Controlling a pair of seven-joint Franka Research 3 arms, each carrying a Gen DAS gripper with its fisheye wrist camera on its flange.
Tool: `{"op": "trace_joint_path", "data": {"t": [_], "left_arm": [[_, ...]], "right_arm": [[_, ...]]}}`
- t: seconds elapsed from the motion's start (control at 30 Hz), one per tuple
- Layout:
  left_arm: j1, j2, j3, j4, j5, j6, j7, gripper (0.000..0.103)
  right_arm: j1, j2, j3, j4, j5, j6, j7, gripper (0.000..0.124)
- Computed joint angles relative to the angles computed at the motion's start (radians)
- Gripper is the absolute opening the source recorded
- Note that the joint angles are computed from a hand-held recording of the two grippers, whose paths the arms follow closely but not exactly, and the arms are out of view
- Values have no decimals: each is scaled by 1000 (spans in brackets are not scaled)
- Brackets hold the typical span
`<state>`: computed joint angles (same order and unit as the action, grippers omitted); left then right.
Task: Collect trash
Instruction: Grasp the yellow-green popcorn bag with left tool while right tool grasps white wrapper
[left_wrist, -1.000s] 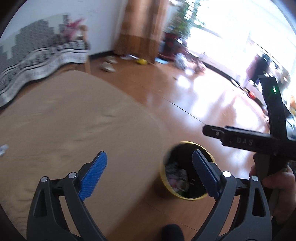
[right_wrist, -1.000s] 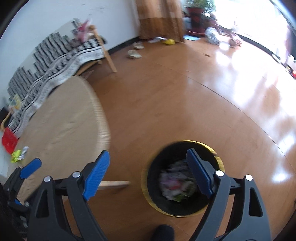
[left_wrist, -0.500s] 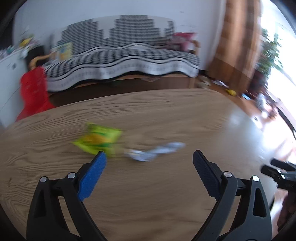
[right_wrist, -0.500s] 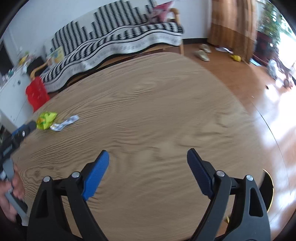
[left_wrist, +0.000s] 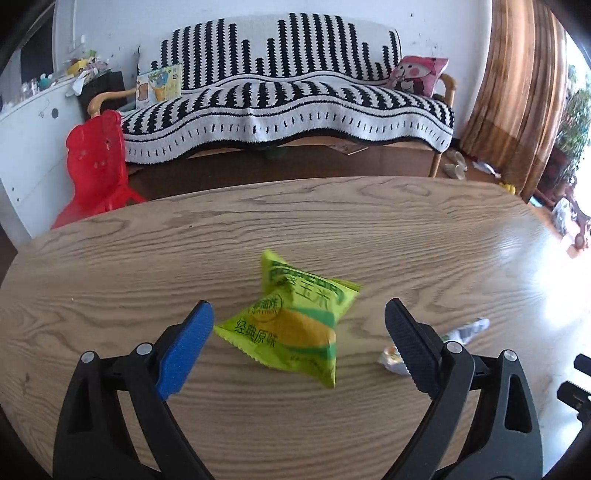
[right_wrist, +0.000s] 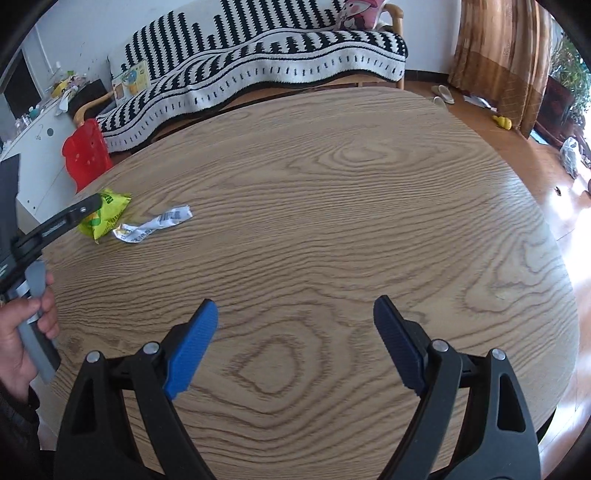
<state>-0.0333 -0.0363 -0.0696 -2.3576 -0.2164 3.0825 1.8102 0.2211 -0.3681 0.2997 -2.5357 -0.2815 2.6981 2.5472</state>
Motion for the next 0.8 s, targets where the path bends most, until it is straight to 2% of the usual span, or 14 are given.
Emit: {"op": "trace_joint_path", "data": {"t": [0.07,0.1,0.13,0.2,0.3,0.4,0.53,0.6,0.73,0.8], "left_arm": [[-1,20,2,27,-41,-29,41,82],[1,26,-3,36,-66,-45,69,71],[2,30,-9,43,-128,-62,134,56],[10,24,-17,38,-170,-77,184,47],[16,1,-17,17,-143,-76,162,38],[6,-47,11,-5,-211,-119,203,36],[-14,-141,63,-65,-215,-153,216,36],[-21,-205,93,-107,-204,-180,215,36],[-63,-311,167,-180,-204,-214,243,36],[-85,-347,196,-208,-200,-214,266,36]], "right_arm": [[9,18,-5,11,6,10,-15,83],[14,35,-5,21,7,24,-23,83],[20,36,-10,21,10,31,-33,83],[28,72,-6,50,6,47,-45,83],[49,133,-11,101,8,74,-62,83],[76,204,-25,163,14,98,-75,83],[123,315,-49,277,-19,94,-77,83],[151,369,-64,342,-66,59,-66,83],[220,481,-103,496,-178,-70,-121,85],[247,512,-131,539,-220,-93,-161,89]]}}
